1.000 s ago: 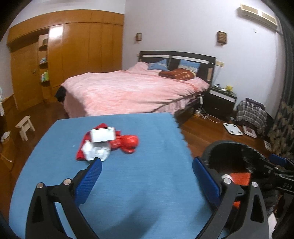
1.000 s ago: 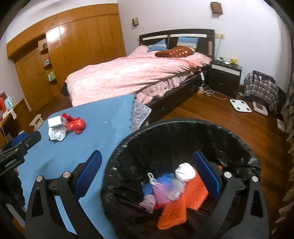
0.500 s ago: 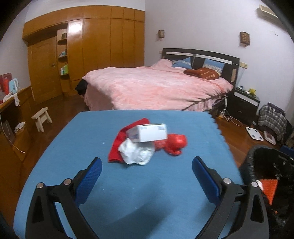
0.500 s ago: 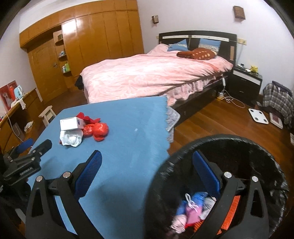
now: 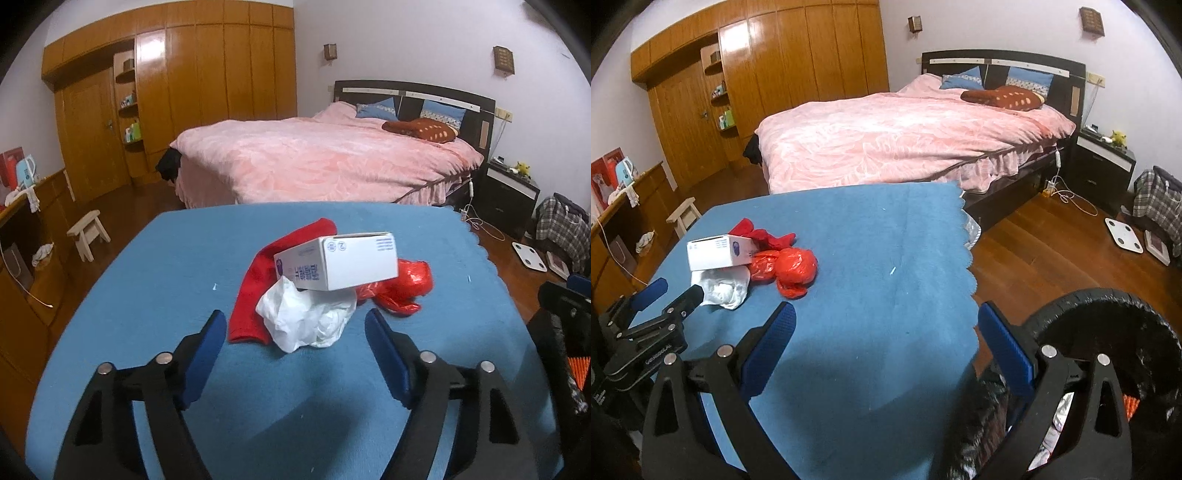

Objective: Collect trash
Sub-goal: 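Grasp the white plastic bag with the left gripper and lift it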

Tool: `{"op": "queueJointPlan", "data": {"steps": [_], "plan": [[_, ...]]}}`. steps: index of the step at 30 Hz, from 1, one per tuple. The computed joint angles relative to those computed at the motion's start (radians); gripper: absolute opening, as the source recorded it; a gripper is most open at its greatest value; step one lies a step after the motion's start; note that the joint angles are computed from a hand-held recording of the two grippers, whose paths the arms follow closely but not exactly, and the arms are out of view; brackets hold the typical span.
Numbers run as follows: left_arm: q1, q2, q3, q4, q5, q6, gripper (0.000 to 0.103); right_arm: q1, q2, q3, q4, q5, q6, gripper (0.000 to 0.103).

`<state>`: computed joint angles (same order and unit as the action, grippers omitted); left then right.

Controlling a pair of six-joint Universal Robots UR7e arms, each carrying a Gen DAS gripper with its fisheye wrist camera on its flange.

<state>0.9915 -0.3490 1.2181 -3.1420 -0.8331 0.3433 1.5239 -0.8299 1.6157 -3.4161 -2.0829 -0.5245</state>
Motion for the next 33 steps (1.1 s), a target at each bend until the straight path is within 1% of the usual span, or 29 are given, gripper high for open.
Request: {"op": "queueJointPlan", "data": {"steps": [3, 6, 8, 9, 10, 11, 16, 20, 27, 30, 33], "plan": [[0.008, 0.02, -0.039, 0.034, -0.009, -0.007, 0.07, -0.003, 0.019, -0.03, 0.02, -0.006, -0.006, 0.096], [0.011, 0.035, -0.067, 0.064, -0.014, -0.014, 0.061, -0.005, 0.032, -0.048, 0.034, -0.01, -0.004, 0.096], [0.013, 0.043, -0.082, 0.088, -0.016, -0.023, 0.047, -0.006, 0.039, -0.058, 0.045, -0.01, -0.003, 0.096], [0.013, 0.046, -0.086, 0.095, -0.011, -0.027, 0.043, -0.005, 0.041, -0.06, 0.046, -0.011, -0.004, 0.096], [0.013, 0.047, -0.086, 0.099, -0.009, -0.031, 0.035, -0.005, 0.043, -0.063, 0.05, -0.011, -0.006, 0.096], [0.012, 0.045, -0.08, 0.096, -0.01, -0.033, 0.032, -0.005, 0.044, -0.061, 0.049, -0.011, -0.007, 0.096], [0.013, 0.023, -0.043, 0.076, -0.025, -0.031, 0.021, -0.004, 0.052, -0.069, 0.06, -0.013, -0.003, 0.096], [0.012, -0.005, -0.002, 0.06, -0.04, -0.049, 0.018, -0.002, 0.053, -0.07, 0.067, -0.01, -0.005, 0.096], [0.004, -0.071, 0.097, 0.008, -0.051, -0.068, 0.018, 0.003, 0.058, -0.064, 0.064, -0.007, -0.002, 0.096], [0.004, -0.081, 0.109, 0.014, -0.047, -0.074, 0.018, 0.004, 0.063, -0.067, 0.069, -0.006, -0.003, 0.096], [0.005, -0.08, 0.107, 0.041, -0.032, -0.093, 0.026, 0.006, 0.063, -0.064, 0.07, -0.003, -0.004, 0.096]]}}
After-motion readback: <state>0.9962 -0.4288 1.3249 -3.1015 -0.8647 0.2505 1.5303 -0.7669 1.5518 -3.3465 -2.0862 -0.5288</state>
